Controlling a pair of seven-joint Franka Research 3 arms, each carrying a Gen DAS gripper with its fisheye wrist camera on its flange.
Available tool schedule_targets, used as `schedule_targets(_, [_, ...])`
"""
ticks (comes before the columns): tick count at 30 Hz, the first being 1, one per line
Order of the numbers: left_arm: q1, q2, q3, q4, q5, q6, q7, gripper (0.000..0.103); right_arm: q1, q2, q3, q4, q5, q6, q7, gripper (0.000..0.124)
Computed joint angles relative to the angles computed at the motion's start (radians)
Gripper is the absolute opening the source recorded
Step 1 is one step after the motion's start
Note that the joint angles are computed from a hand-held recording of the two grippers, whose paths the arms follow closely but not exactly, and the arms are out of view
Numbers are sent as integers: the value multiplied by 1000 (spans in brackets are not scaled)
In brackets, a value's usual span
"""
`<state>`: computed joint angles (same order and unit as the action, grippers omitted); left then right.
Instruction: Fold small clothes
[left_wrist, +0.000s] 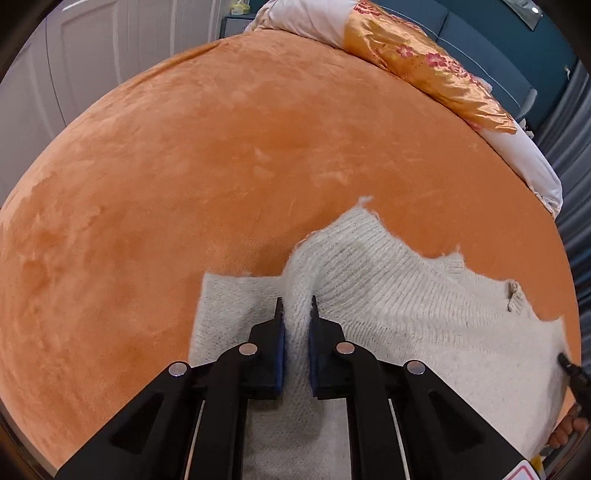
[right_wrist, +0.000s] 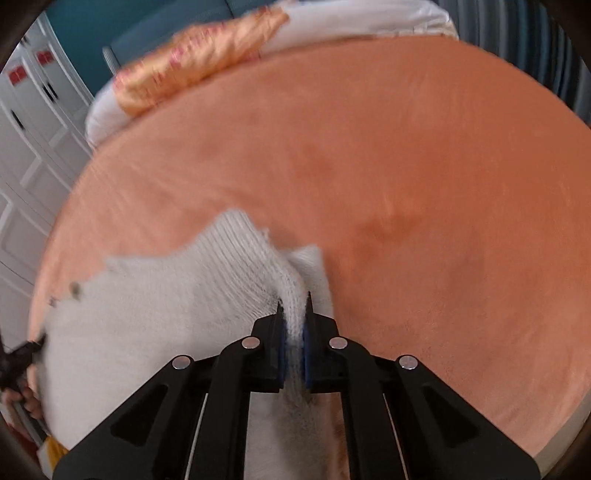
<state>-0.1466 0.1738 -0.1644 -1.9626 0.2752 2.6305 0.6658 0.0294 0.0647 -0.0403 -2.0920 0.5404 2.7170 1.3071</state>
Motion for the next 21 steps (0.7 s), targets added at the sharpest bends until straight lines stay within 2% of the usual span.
schedule_targets(1, [-2, 12, 2, 11, 6, -8, -4, 14, 3, 15, -3, 8, -30, -5, 21, 6])
schedule_targets(2, [-8, 20, 6, 19, 26, -14, -18, 16, 3, 50, -10, 36, -80, -57, 62, 7])
schedule_targets(3, [-16, 24, 11, 25, 52, -19, -33, 16, -4, 65, -9, 47, -72, -82, 59, 7])
schedule_targets(4, [-22, 23, 12, 32, 69, -31, -44, 18, -8, 61, -7, 44, -56, -71, 58, 7])
schedule_targets(6, [-32, 2, 10, 37, 98, -54, -50, 24, -6, 14, -9, 25, -70, -74, 97, 15])
schedule_targets(9, [-60, -70, 3, -1, 201, -76, -100, 25, 12, -98, -5, -70, -159, -6, 149, 15])
schedule_targets(11, [-76, -112, -19, -24, 235, -93, -121, 28, 32, -159, -1, -116, -79, -10, 63, 15])
schedule_targets(13, [-88, -135, -42, -41, 222, -83, -113, 29, 73, -243, -3, -174, 16, -59, -58, 15])
schedule_targets(17, [-133, -143, -94, -81, 102, -26, -28, 33, 165, -325, 17, -239, 102, -160, -178, 15])
schedule_targets(19, [-155, -120, -107, -75, 70, -55, -14, 33, 198, -338, 41, -276, 99, -184, -196, 15])
schedule_targets(21, [-175, -106, -108, -81, 82, -91, -45, 33, 196, -337, 73, -309, 28, -149, -162, 11])
